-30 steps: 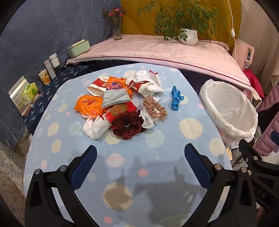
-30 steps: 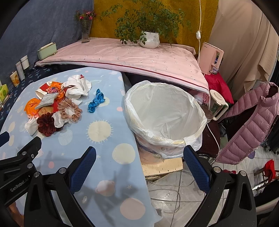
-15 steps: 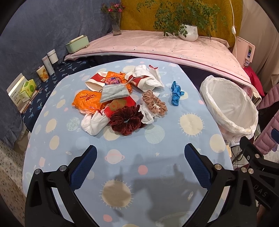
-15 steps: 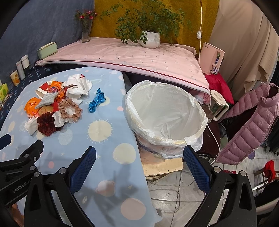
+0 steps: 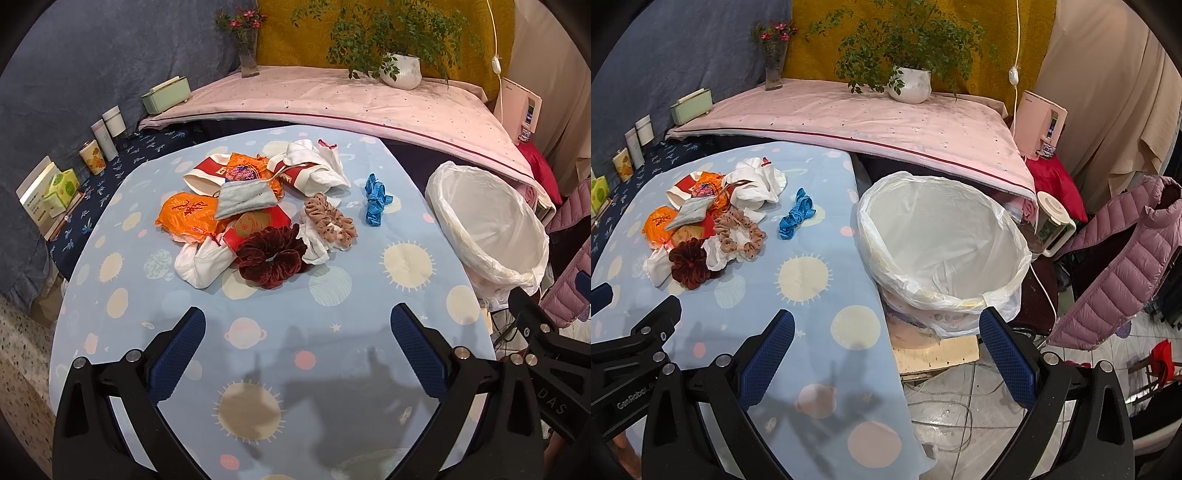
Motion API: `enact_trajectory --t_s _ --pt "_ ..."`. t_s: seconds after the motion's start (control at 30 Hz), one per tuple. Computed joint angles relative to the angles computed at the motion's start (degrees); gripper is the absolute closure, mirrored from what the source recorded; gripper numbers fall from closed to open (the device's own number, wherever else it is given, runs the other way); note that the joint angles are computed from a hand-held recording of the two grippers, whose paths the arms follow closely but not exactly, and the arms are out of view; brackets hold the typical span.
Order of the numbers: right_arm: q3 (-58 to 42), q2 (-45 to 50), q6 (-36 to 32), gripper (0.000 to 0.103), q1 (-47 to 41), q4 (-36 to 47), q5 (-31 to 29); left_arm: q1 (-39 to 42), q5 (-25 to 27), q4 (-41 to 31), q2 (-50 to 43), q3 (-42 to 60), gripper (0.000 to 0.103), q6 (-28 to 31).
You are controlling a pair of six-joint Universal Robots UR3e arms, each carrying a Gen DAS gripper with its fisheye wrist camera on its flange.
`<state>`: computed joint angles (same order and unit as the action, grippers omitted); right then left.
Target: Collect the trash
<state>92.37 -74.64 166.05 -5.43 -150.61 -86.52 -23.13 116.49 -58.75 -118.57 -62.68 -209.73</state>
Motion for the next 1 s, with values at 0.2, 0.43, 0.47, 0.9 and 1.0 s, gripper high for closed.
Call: enact_trajectory --t_s 0.2,0.43,0.47,0.9,1.0 --pt "0.09 0.12 -0.01 0.007 0.01 -0.20 -0.10 -0.04 0.21 -0.18 -0.17 0.28 0.007 0.02" --pt "-1.26 1.28 0.40 0.007 0.51 -0.15 -0.61 0.18 0.03 0.15 -0.22 0.45 0.007 0.08" --pt "-1.38 1.40 0.39 0.007 0.47 -0.18 -0.59 0.19 0.04 0.31 -0.24 0.45 0.007 0.19" --pt "-3.18 2.90 2.19 0.007 0.83 -2.24 -2.02 1.52 -1.77 7.05 -0.06 -1.86 0.007 3.63" --pt "-5.15 4.19 2.78 0.007 1.26 -1.79 -2.01 2.25 -2.49 10.12 0.22 -3.31 0.007 4.74"
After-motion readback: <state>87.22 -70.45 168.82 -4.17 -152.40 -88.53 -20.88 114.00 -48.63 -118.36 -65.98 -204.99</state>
